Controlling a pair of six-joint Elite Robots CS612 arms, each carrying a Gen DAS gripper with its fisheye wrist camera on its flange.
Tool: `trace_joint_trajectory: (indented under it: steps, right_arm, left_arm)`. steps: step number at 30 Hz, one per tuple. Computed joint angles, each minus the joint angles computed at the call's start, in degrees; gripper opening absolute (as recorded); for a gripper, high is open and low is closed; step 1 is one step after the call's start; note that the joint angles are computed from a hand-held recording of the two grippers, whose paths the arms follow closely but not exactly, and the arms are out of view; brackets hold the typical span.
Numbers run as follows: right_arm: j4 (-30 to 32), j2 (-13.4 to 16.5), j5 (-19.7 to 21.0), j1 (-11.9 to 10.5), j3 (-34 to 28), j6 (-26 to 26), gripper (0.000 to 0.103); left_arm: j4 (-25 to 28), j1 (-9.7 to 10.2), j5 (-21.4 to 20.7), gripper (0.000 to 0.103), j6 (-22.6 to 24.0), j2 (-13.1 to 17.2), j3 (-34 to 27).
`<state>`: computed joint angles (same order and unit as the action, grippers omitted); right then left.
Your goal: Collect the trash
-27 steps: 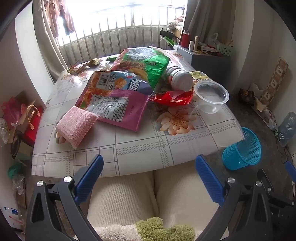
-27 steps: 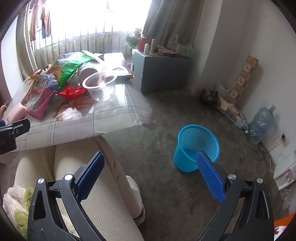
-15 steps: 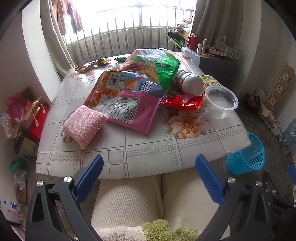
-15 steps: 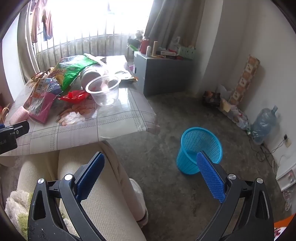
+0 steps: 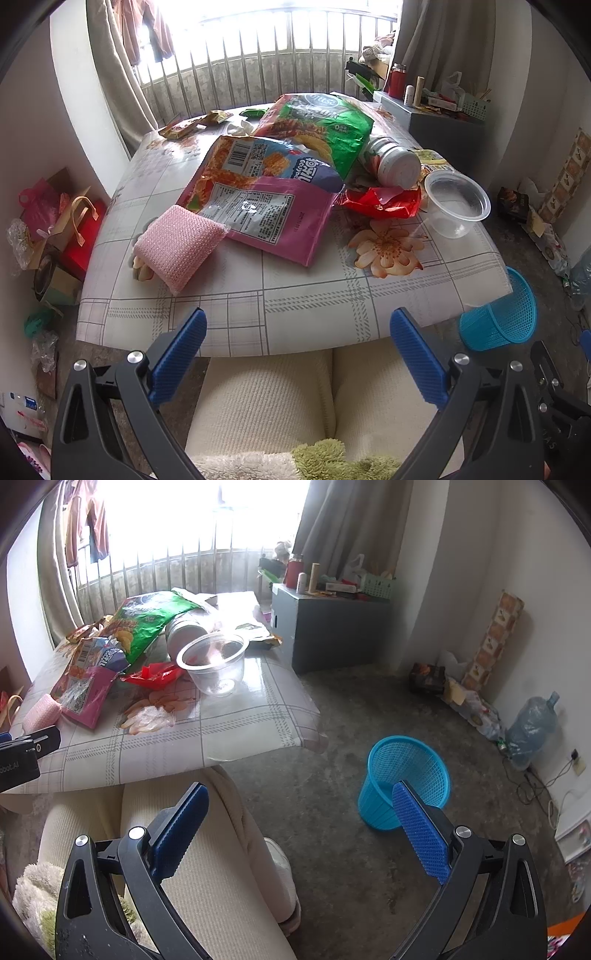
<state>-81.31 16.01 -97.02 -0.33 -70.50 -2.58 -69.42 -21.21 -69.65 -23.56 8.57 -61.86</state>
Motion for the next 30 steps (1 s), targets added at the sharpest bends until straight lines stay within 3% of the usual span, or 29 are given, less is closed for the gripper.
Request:
trace_joint_trajectory:
  steps: [30]
  right_arm:
    - [0.15, -0.23, 1.82, -0.10, 0.54, 0.05, 0.095]
  left_arm:
    - [0.31, 0.27, 0.24, 0.097, -0.32, 0.06, 0.14]
